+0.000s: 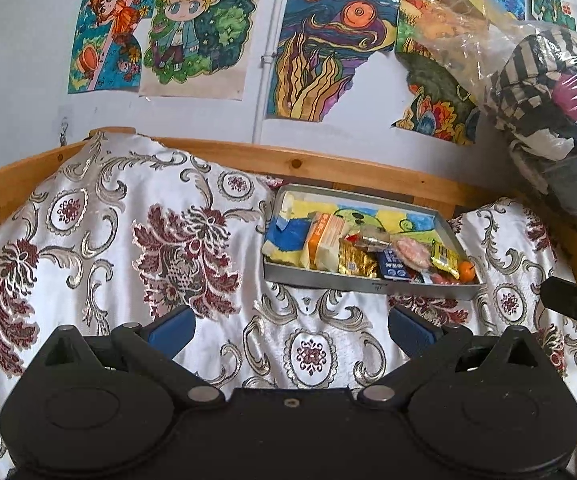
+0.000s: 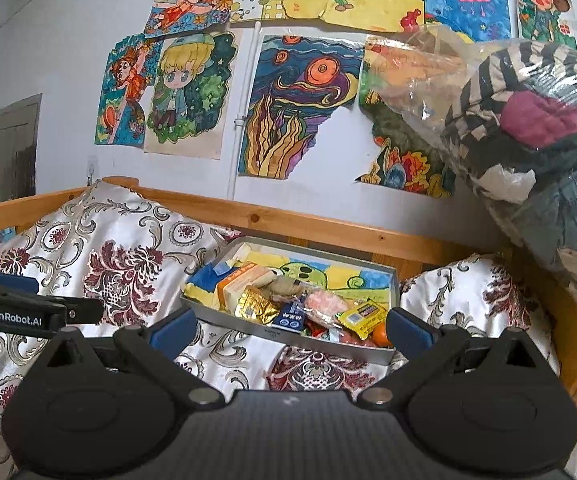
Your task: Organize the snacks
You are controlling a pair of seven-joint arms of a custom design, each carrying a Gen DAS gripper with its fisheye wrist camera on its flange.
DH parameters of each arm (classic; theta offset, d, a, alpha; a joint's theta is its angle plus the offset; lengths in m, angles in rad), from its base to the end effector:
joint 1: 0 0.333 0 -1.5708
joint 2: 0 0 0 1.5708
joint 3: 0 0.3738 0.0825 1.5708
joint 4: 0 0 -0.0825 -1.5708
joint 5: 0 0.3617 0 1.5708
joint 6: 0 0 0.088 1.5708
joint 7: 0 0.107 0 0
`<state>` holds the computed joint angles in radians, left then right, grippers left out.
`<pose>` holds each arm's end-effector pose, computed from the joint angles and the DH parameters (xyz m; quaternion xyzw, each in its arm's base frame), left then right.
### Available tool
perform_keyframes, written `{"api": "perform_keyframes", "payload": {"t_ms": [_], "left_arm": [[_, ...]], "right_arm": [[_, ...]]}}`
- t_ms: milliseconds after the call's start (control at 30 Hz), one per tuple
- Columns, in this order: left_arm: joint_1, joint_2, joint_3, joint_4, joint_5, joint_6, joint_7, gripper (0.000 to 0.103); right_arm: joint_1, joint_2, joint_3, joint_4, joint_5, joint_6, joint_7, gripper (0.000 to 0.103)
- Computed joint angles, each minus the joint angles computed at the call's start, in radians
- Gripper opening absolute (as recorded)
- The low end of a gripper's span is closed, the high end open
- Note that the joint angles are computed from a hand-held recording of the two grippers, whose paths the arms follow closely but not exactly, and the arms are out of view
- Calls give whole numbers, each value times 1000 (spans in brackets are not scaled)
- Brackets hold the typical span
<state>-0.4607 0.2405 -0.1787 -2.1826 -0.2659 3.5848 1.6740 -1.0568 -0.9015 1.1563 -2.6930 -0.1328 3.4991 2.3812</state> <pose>0.5058 -0.3227 0.4944 -0.4653 0.6985 -0.4887 0.2383 0.3879 0.1654 0.5091 -0.5108 0.5978 -0.5177 0.3371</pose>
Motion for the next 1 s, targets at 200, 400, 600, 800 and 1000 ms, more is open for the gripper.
{"api": "perform_keyframes", "payload": {"t_ms": [200,400,600,800,1000], "left_arm": [[-13,15,13,2,-18,-2,14,102],[-22,27,21,4,-31,-11,20,102],[-38,41,33,6,-46,-17,29,102],[-29,59,20,-13,-27,25,24,102],[-10,71,-9,-41,12,27,-4,102]], "right_arm": [[-15,2,28,-11,13,9,32,103],[-36,2,54,-21,16,27,69,103],[-55,-3,71,-30,23,35,114,103],[-67,-35,89,-47,30,34,170,103],[-75,-115,107,-79,18,15,235,103]]}}
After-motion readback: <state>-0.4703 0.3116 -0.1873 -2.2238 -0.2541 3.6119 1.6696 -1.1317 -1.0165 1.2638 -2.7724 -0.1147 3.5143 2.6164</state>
